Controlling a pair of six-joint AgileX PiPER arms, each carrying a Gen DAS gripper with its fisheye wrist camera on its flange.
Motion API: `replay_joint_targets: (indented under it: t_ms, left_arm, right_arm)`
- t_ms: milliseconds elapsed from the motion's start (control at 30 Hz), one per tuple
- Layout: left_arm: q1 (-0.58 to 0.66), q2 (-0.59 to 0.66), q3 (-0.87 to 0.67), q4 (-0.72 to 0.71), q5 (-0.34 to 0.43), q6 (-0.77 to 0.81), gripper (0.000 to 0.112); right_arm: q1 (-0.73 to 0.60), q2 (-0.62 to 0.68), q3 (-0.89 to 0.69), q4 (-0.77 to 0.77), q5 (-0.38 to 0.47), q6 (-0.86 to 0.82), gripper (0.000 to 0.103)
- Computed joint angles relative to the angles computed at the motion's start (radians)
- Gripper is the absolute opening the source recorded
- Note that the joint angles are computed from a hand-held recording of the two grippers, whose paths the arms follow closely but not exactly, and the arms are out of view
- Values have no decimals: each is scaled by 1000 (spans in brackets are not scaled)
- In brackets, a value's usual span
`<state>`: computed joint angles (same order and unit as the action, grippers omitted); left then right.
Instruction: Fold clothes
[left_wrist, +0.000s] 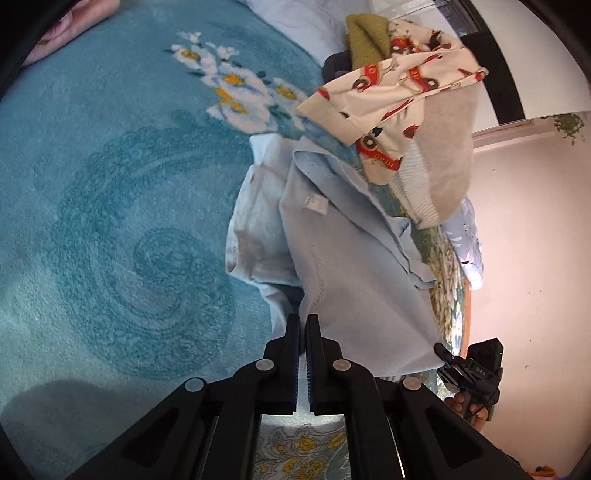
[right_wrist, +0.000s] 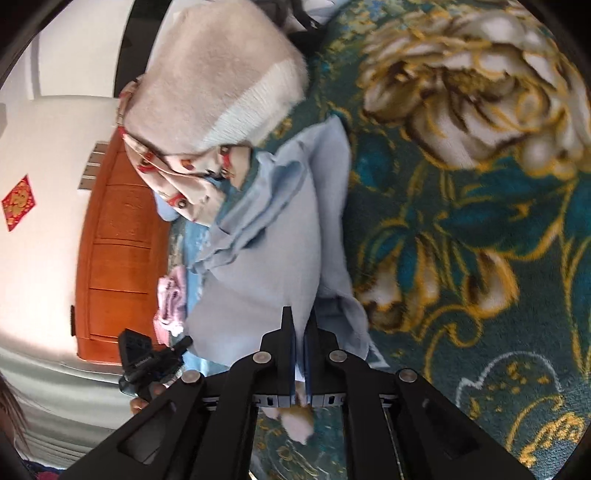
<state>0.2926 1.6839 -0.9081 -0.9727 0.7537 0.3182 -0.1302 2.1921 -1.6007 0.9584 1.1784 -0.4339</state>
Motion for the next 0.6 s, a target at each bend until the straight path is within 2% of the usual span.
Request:
replay_joint_targets:
  t_ms: [100, 233, 300, 367, 433, 467, 500, 600]
  left_arm:
    - [-41, 3, 19, 96, -41, -91, 4]
    - [-44, -47, 90, 131, -92, -132, 4]
    - [-28, -77, 123, 167, -114, -184, 4]
    - [14, -100, 164, 93, -103, -131, 2]
    - [71, -110, 214, -84, -48, 23, 5]
    - [84, -106, 229, -151, -21, 75, 5]
    - [78, -97, 232, -185, -9, 91, 6]
    - [14, -33, 195, -197, -3, 54, 15]
  right_arm:
    - [25, 3, 24, -19, -48, 37, 7]
    - [12, -30, 39, -57, -79, 82, 11]
    - [-7, -62, 53, -97, -96, 111, 27]
    - [-40, -92, 84, -97, -84, 110, 33]
    - [-70, -116, 126, -69, -51, 88, 35]
    - [-82, -125, 150, -52, -32, 76, 41]
    - [-86, -133, 175, -39, -17, 69, 44]
    - [-72, -144, 254, 6, -12, 51, 44]
